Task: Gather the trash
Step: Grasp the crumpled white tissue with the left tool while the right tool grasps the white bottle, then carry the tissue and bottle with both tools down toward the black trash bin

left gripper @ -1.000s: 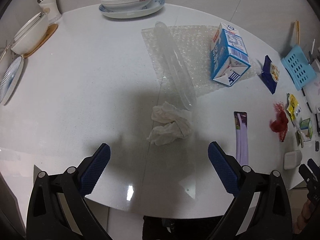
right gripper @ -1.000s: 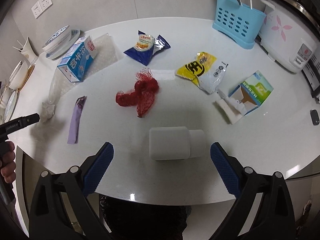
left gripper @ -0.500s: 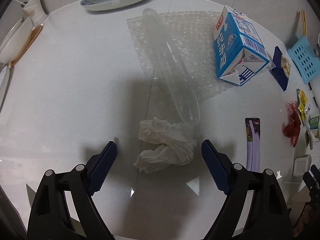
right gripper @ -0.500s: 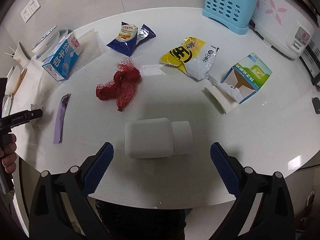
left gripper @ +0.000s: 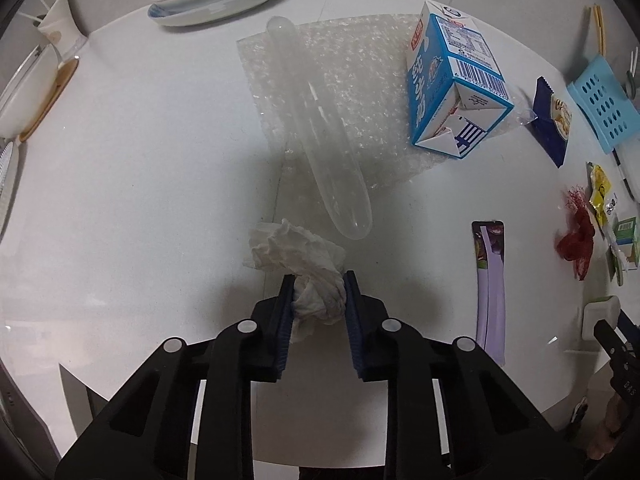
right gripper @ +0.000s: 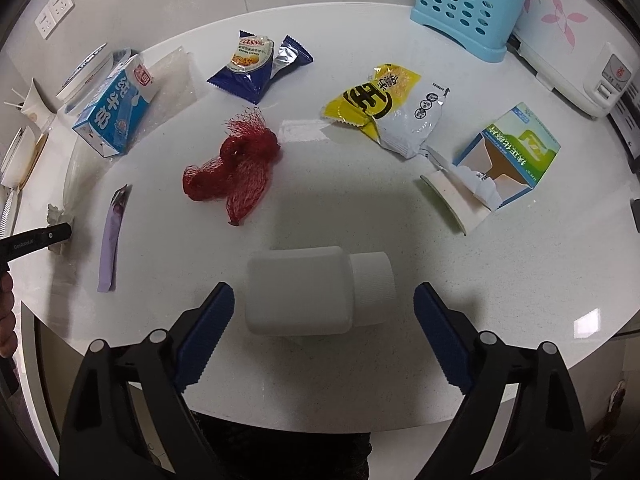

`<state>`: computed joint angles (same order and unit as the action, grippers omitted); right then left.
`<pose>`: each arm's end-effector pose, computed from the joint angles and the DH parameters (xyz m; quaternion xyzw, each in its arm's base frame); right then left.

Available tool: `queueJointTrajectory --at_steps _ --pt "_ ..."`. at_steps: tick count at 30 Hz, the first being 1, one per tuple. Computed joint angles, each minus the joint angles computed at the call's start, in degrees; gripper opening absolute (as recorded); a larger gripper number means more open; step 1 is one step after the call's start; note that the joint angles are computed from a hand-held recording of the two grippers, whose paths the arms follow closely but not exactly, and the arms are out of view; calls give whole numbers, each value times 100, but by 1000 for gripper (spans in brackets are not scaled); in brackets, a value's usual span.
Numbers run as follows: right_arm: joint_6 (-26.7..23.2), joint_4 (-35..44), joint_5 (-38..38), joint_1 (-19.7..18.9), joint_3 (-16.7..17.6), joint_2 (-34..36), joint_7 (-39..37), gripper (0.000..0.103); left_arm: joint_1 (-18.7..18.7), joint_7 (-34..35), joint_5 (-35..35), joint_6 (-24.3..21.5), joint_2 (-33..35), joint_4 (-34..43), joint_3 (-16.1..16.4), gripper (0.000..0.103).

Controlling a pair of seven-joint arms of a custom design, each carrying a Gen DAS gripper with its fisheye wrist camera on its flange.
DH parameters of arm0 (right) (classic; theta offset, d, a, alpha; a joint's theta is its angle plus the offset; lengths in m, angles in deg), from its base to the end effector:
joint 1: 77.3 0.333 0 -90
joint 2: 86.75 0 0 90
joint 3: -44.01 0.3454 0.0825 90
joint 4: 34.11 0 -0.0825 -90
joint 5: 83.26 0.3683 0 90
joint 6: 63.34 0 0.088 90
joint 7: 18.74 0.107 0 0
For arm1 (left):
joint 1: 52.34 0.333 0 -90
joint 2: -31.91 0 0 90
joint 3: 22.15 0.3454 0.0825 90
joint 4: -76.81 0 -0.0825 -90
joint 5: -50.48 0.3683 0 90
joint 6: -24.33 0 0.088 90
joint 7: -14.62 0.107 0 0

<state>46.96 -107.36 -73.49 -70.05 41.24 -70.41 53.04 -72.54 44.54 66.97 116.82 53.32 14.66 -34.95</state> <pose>0.6607 0.0694 0.6584 -0.8094 0.5538 -0.0932 0.1716 0.5886 -0.3036 0.6621 -0.8540 0.5035 -0.0829 0.1017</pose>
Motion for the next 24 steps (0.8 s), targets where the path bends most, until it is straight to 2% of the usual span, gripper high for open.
queueJointTrajectory --at_steps 4,8,16,24 --pt "-102 99 36 -20 -1 77 -20 78 52 -112 -67 317 -233 -386 -27 19" --pt "-204 206 105 -49 3 148 -49 66 33 -142 -19 405 -316 -533 -56 16" --pt "-100 110 183 -64 11 52 -158 65 -165 -294 102 248 -261 -282 -107 14" --pt "-9 -6 279 -96 24 -106 -257 65 -504 -422 284 24 -55 303 -126 14"
